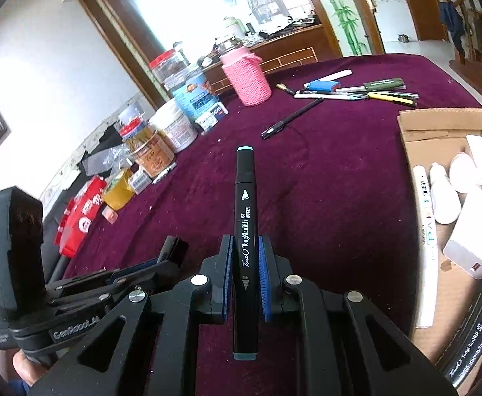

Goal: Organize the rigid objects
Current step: 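Carry the black tube and marker over the cardboard box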

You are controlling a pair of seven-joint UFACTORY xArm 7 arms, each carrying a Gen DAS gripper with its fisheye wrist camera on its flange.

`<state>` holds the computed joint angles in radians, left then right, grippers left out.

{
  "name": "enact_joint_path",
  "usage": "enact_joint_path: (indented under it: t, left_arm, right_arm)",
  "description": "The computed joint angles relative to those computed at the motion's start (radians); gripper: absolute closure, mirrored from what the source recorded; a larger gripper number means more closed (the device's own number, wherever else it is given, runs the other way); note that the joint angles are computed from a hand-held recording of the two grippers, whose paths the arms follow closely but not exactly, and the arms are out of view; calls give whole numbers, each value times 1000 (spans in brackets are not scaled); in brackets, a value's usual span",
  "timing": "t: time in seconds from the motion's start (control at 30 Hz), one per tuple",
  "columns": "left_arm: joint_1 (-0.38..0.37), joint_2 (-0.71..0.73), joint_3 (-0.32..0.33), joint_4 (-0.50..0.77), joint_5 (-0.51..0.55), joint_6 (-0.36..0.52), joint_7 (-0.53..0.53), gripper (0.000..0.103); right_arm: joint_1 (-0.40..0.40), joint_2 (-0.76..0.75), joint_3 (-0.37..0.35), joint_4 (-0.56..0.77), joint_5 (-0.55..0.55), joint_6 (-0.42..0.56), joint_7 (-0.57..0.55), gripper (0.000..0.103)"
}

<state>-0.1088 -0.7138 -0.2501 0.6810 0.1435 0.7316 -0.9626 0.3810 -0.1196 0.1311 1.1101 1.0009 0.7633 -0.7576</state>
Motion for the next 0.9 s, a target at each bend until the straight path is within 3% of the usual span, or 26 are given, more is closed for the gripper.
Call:
enact_joint_path:
  t: [0.37,0.9]
  left_arm:
    - [-14,33,-20,79,13,5,16,87]
    - [-56,190,-67,233,66,4,15,87]
  right_arm:
    - [-26,-96,-56,-50,74,51,-2,90]
    - [-89,-162,-146,-80,135,84,-18,90]
